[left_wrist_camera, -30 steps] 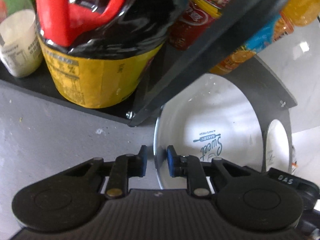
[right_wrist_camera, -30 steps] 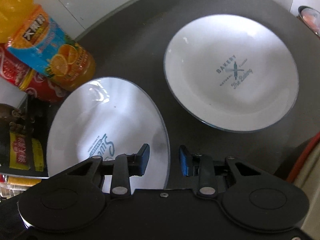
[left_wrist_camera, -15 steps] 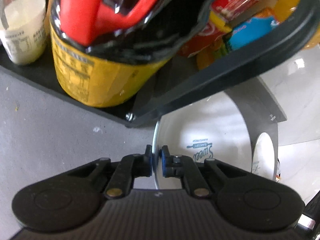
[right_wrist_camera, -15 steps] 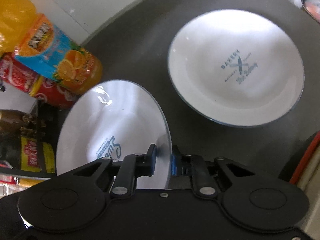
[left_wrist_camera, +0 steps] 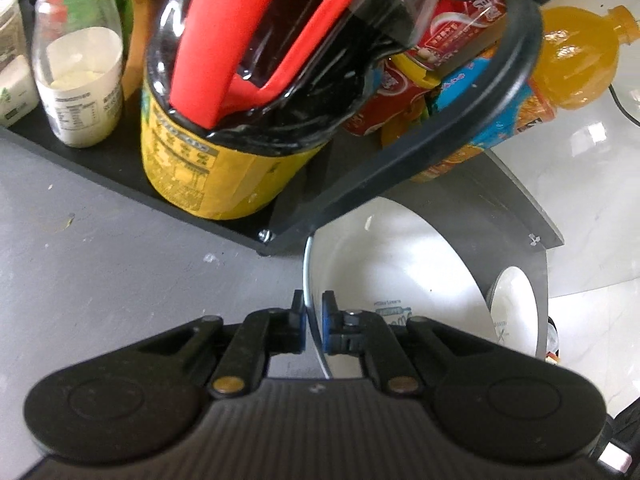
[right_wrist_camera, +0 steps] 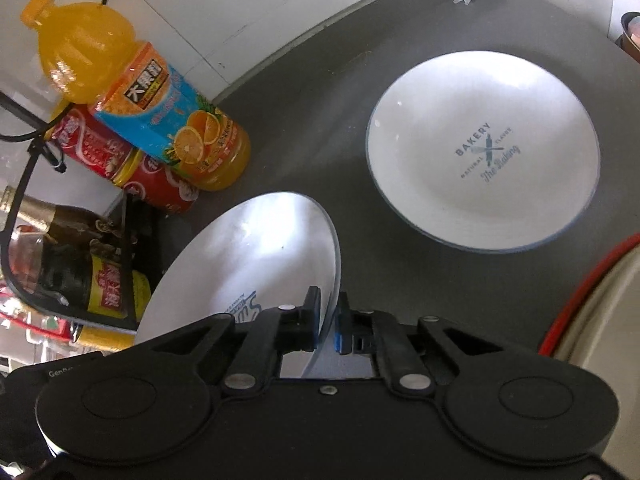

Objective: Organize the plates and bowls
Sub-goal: 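Lift the 'Sweet' plate with both grippers over the leaf-motif plate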

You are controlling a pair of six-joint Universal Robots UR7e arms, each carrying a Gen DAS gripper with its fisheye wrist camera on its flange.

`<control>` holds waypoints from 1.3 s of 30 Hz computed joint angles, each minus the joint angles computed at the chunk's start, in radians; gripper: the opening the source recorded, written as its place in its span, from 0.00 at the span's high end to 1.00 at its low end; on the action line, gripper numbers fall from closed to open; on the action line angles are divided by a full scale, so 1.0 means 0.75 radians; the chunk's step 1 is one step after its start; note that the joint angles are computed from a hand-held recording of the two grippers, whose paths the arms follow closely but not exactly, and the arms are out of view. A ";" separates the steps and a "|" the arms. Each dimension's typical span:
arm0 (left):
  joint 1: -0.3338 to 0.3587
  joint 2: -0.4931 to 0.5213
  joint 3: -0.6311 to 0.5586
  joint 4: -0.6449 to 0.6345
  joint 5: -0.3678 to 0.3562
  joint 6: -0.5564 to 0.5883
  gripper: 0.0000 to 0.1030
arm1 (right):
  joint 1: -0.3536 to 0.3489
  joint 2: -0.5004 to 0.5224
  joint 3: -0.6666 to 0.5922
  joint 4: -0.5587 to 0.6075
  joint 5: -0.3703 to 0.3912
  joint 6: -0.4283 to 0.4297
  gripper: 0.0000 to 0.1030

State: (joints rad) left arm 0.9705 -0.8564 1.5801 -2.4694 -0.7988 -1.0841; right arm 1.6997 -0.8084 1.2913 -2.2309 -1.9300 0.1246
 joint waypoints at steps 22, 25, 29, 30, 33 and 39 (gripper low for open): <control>-0.164 -0.121 0.151 0.146 0.127 -0.215 0.95 | 0.031 -0.191 0.156 0.066 0.124 -0.072 0.91; -0.190 -0.141 0.185 0.171 0.142 -0.270 0.95 | 0.032 -0.215 0.176 0.067 0.149 -0.107 0.91; -0.220 -0.173 0.221 0.225 0.151 -0.353 0.95 | 0.036 -0.243 0.201 0.089 0.168 -0.148 0.90; -0.229 -0.182 0.230 0.241 0.154 -0.369 0.95 | 0.035 -0.252 0.212 0.092 0.174 -0.156 0.90; -0.249 -0.208 0.261 0.273 0.154 -0.419 0.95 | 0.030 -0.284 0.256 0.093 0.193 -0.190 0.90; -0.293 -0.256 0.334 0.328 0.158 -0.501 0.95 | 0.023 -0.338 0.332 0.094 0.213 -0.251 0.90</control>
State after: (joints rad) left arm 0.7511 -1.0486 1.8303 -2.2237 -0.6803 -1.4595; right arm 1.7168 -1.0619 1.5402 -2.1607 -1.7702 -0.0635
